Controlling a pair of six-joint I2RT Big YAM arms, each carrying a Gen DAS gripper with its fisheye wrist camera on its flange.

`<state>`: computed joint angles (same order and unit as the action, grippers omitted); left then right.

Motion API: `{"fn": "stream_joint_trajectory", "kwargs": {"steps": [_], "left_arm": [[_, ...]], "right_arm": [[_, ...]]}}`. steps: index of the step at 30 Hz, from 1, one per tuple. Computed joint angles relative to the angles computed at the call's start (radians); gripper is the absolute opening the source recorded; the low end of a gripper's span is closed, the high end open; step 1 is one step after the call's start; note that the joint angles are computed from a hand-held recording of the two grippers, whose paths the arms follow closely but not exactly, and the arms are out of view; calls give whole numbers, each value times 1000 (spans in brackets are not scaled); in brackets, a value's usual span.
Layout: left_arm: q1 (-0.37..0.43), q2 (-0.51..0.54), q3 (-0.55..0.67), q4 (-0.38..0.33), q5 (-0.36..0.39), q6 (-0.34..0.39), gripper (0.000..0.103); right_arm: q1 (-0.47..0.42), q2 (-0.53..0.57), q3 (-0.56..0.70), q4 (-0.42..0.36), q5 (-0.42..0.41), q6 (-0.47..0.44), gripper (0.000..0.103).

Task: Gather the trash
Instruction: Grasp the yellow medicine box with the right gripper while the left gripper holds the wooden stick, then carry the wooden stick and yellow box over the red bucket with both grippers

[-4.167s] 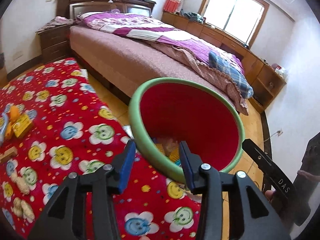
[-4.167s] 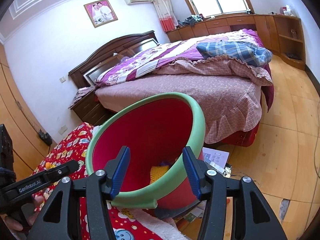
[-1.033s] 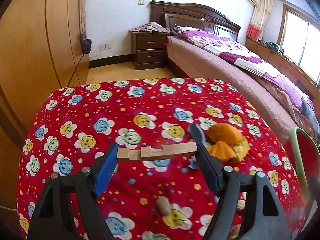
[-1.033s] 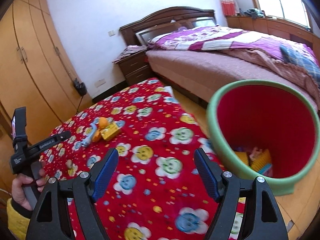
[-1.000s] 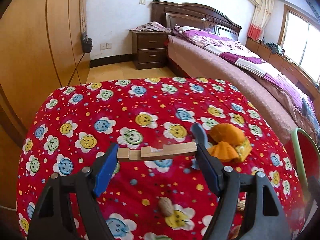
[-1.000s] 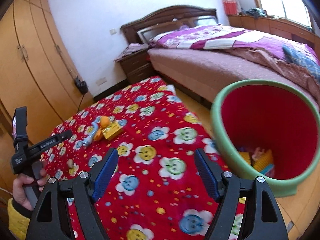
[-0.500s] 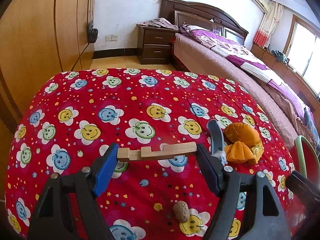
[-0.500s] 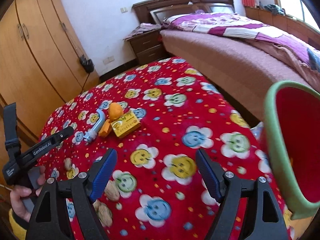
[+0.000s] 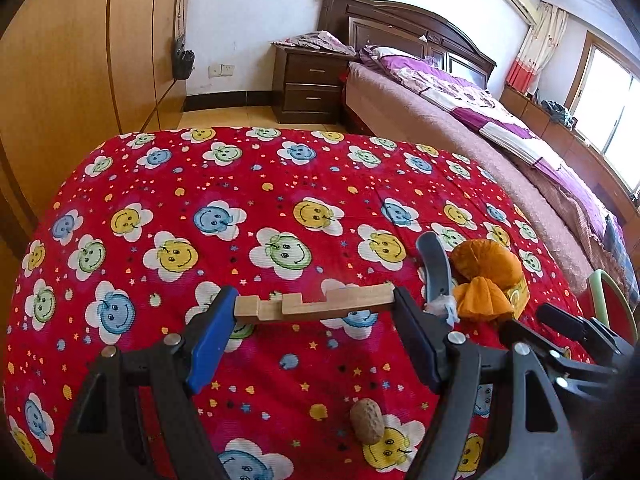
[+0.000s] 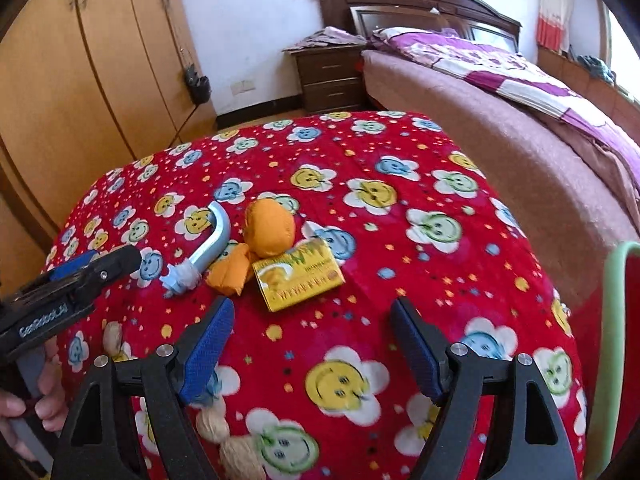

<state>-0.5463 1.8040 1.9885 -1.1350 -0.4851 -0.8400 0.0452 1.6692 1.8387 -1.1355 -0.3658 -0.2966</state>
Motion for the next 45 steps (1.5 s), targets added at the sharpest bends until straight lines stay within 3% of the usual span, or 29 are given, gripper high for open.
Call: {"fn": "stream_joint_trajectory", "kwargs": {"steps": [3, 7, 13, 23, 36, 45], "left_arm": [[1, -5, -8, 7, 0, -1, 77], [4, -7, -13, 10, 1, 1, 77], [-3, -10, -18, 13, -12, -3, 77], [-8, -16, -22, 16, -21, 2, 77], [-27, 12, 24, 1, -41, 13, 77], [-52, 25, 50, 6, -52, 48, 77]], "right_arm": [[3, 18, 21, -4, -7, 17, 81], [4, 39, 45, -11, -5, 41, 72], [5, 45, 55, -13, 0, 28, 46], [-27, -26, -25, 27, -33, 28, 45], [-152, -159, -141, 57, -118, 48, 45], [-265, -220, -195, 116, -89, 78, 45]]}}
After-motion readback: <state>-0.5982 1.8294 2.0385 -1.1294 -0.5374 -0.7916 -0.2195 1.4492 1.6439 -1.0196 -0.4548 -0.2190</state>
